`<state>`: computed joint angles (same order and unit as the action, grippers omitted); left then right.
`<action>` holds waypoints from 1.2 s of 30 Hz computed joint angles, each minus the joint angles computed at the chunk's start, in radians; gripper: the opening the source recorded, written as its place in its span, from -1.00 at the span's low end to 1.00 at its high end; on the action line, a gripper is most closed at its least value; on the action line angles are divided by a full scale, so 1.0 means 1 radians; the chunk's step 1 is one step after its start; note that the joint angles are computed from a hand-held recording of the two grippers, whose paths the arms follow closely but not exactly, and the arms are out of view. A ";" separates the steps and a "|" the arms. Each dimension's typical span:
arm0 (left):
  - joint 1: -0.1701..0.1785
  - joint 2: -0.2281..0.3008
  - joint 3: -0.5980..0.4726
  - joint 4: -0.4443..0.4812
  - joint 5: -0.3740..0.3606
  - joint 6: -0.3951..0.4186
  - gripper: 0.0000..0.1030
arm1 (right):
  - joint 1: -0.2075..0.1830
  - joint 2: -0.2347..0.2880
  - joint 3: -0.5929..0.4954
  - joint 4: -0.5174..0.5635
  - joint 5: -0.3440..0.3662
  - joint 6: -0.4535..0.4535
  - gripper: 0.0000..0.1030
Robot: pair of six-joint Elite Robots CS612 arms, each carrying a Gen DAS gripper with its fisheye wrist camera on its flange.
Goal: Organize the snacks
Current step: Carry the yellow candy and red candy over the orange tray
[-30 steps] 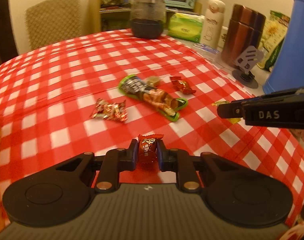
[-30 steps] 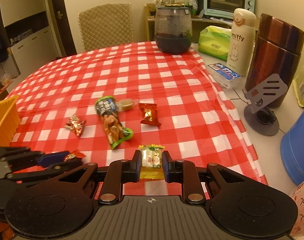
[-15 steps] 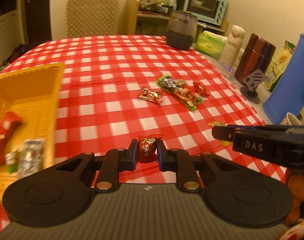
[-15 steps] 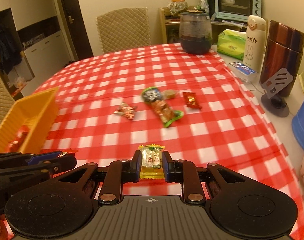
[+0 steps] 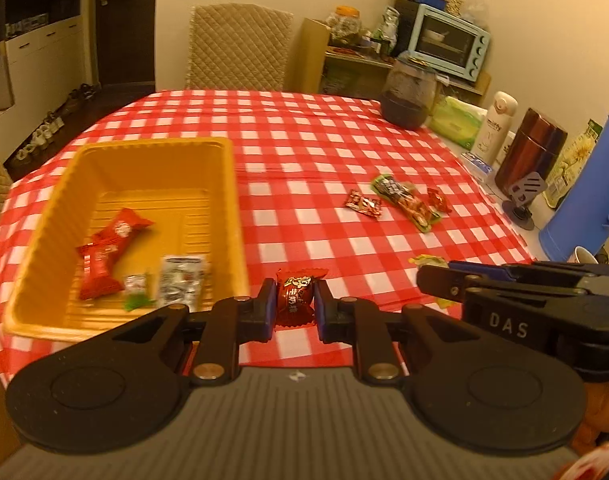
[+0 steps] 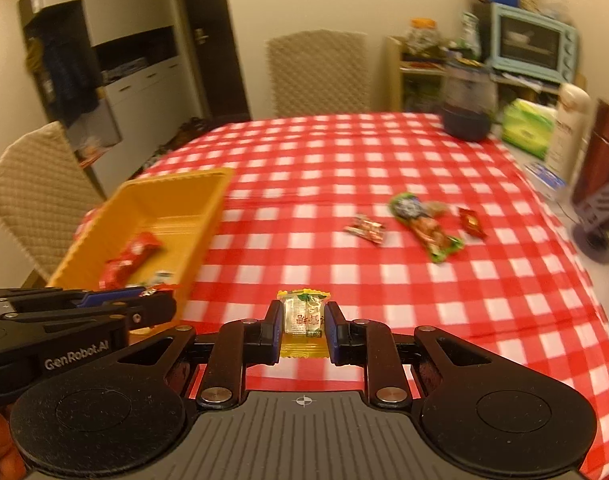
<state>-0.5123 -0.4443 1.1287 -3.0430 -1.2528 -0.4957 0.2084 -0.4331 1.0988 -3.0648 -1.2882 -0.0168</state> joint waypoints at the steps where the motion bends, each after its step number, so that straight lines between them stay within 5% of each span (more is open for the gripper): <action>1: 0.001 -0.008 0.014 -0.006 0.003 -0.007 -0.66 | 0.004 -0.001 -0.001 0.001 0.006 -0.007 -0.57; 17: 0.029 -0.091 0.150 -0.049 0.078 -0.060 -0.66 | 0.047 0.022 -0.070 0.035 0.071 -0.078 -0.57; 36: 0.087 -0.075 0.119 0.012 0.077 -0.121 -0.66 | 0.071 0.105 -0.230 0.139 0.103 -0.086 -0.57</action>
